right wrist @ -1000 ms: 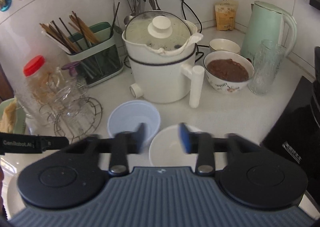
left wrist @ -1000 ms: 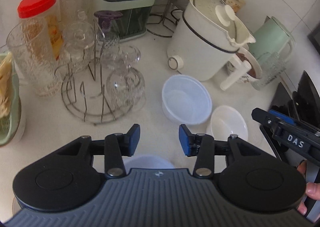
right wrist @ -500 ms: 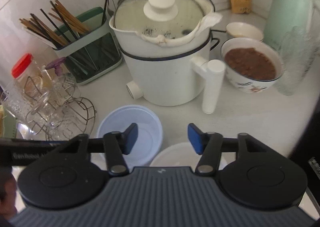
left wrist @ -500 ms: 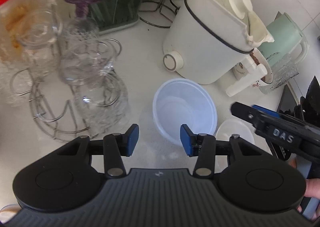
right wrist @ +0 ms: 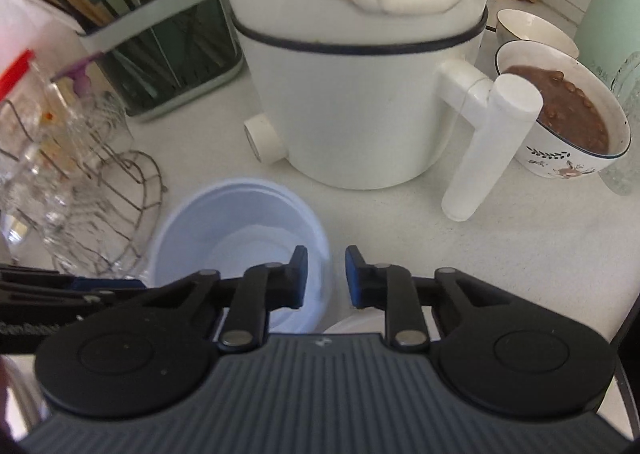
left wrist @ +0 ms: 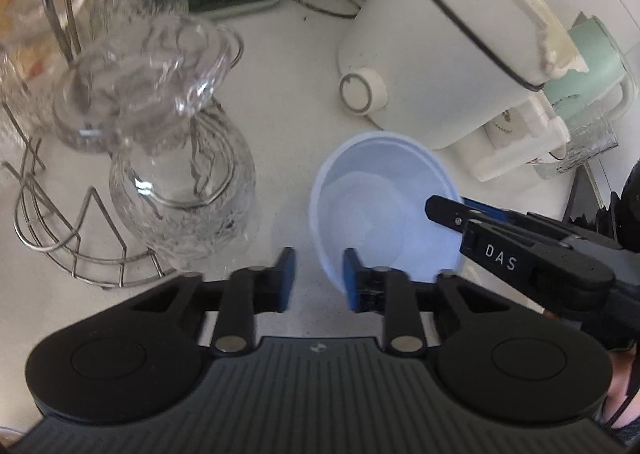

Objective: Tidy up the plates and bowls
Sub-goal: 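Close both grippers on the nested bowls' rim and lift them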

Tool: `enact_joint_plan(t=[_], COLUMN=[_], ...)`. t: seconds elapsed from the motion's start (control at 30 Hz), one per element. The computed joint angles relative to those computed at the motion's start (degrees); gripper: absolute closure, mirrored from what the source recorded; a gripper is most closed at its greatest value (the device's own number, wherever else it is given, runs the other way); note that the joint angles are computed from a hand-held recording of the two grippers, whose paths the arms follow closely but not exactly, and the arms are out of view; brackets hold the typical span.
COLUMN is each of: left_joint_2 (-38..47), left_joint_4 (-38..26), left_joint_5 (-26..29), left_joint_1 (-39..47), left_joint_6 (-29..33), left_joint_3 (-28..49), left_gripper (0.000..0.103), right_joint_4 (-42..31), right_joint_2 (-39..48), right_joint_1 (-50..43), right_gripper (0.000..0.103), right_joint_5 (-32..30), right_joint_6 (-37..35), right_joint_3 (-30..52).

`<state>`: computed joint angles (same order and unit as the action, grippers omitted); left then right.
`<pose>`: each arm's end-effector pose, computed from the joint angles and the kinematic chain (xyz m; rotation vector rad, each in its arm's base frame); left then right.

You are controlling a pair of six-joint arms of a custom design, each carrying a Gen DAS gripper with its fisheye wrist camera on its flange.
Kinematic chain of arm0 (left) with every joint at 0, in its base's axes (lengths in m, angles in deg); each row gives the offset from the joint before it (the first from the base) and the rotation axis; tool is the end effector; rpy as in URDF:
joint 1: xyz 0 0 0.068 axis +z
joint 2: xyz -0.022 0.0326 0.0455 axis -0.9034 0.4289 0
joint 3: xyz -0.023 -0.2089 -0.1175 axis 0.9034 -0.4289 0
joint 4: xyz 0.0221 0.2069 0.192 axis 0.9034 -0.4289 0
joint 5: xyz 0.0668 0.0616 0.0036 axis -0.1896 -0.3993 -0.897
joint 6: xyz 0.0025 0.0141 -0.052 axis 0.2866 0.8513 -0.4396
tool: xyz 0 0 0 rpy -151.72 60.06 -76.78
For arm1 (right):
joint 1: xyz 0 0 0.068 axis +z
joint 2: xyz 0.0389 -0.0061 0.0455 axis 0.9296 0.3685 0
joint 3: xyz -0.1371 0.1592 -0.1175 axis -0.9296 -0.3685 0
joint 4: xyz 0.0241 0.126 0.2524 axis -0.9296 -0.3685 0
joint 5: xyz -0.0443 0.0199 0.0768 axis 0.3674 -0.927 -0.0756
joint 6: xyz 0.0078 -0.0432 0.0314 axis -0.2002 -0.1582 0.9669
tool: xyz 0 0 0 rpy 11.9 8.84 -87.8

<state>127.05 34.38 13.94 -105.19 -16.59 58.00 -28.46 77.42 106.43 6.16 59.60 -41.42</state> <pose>0.2614 -0.2305 0.1325 0.1875 2.7565 -0.5885 0.1543 0.1053 0.1602 0.1535 2.5375 0.0493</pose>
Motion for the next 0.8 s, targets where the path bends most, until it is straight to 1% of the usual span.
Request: enact_joint_plan(t=[0.03,0.07,0.1,0.2,0.37,0.5,0.6,0.7,0.8], left_joint_2=[0.0,0.0,0.0,-0.2,-2.5,-6.0,-9.2,-12.5,-15.7], left_joint_4=[0.1,0.1,0.2,0.1,-0.7,-2.5,-4.2,-6.7,-9.7], left_joint_5=[0.2,0.4,0.6,0.4,2.3,2.2,2.0,1.8,2.3], left_joint_1=[0.1,0.3,0.4,0.4,0.9,0.2,-0.2,-1.0,-1.6], left_joint_6=[-0.3,-0.5,-0.8,-1.6,-3.0,-2.2,-1.9,-2.3,-2.4], left_joint_3=[0.1,0.2,0.2,0.5,-0.2,-1.0,-1.4,-1.6,-1.5], left_gripper=[0.080,0.085,0.088,0.090,0.090,0.090,0.091,0.091,0.091], right_joint_4=[0.4,0.7,1.1,0.7,-1.8,-5.5,-9.4,-14.2,-17.9], right_joint_2=[0.2,0.1,0.3,0.5,-2.3,-9.8,-13.6,-15.8,-15.7], right_joint_1=[-0.5,-1.0,-1.1,0.2,1.0,1.6,3.6,8.1,13.2], right_gripper=[0.088,0.092,0.093,0.094,0.094,0.094,0.094,0.094,0.094], right_joint_5=[-0.8,-1.9,-2.2,-1.1,-0.2,-0.2,0.8,3.8,7.8], right_joint_6=[0.2,0.3,0.1,0.4,2.0,5.0,8.3,12.0,15.8], right_joint_3=[-0.2,-0.5,-0.7,-0.5,-0.2,-1.1,-0.6,1.2,3.9])
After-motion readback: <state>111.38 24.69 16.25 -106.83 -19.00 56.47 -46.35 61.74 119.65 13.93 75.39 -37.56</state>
